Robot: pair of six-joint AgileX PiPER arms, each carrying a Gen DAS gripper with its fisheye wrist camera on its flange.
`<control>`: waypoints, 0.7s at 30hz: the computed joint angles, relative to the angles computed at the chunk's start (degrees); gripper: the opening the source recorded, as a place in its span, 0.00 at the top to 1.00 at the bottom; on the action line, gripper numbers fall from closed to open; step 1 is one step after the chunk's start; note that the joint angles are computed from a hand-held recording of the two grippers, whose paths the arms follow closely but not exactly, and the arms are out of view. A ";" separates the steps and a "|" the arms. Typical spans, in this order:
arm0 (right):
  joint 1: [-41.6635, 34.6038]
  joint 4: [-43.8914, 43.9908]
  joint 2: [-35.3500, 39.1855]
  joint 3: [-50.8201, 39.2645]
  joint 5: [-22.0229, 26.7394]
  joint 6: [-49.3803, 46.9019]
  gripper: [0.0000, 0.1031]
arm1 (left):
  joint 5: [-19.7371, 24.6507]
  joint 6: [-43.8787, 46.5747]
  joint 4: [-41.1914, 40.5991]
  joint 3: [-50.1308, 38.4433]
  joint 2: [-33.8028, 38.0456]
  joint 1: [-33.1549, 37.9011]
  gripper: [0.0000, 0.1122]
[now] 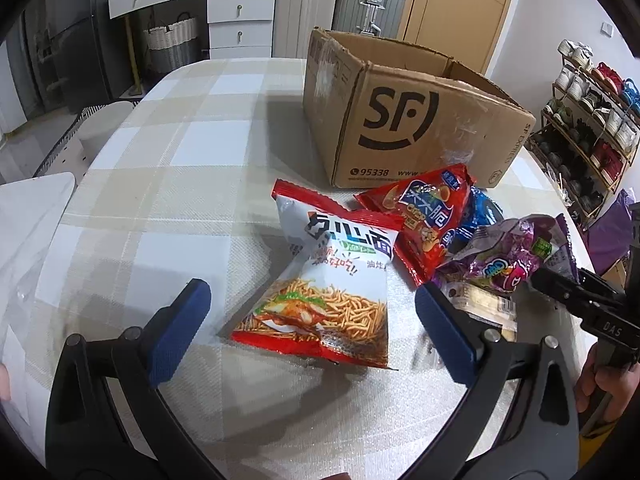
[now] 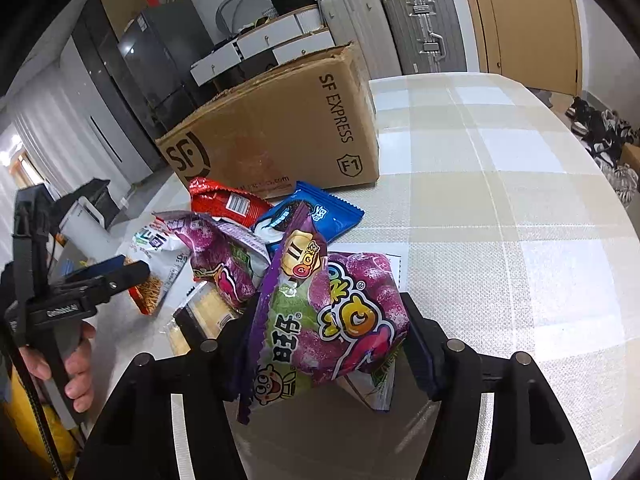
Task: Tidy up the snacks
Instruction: 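Grasp the white noodle-snack bag with the left gripper while the right grasps a purple candy bag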
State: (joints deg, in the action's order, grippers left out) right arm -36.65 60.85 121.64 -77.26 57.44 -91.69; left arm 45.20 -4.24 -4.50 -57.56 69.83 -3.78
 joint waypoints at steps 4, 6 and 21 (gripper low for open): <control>-1.78 0.60 0.45 -0.70 2.12 0.59 0.39 | 0.00 1.03 -0.88 -0.69 1.29 0.43 0.10; -2.62 0.85 0.40 -0.77 2.91 0.53 0.39 | -0.33 -0.01 0.78 -1.17 1.94 -0.20 0.10; -6.39 2.09 -0.77 0.17 6.74 -0.05 0.39 | -1.04 2.70 -0.09 -1.73 4.74 -1.26 0.53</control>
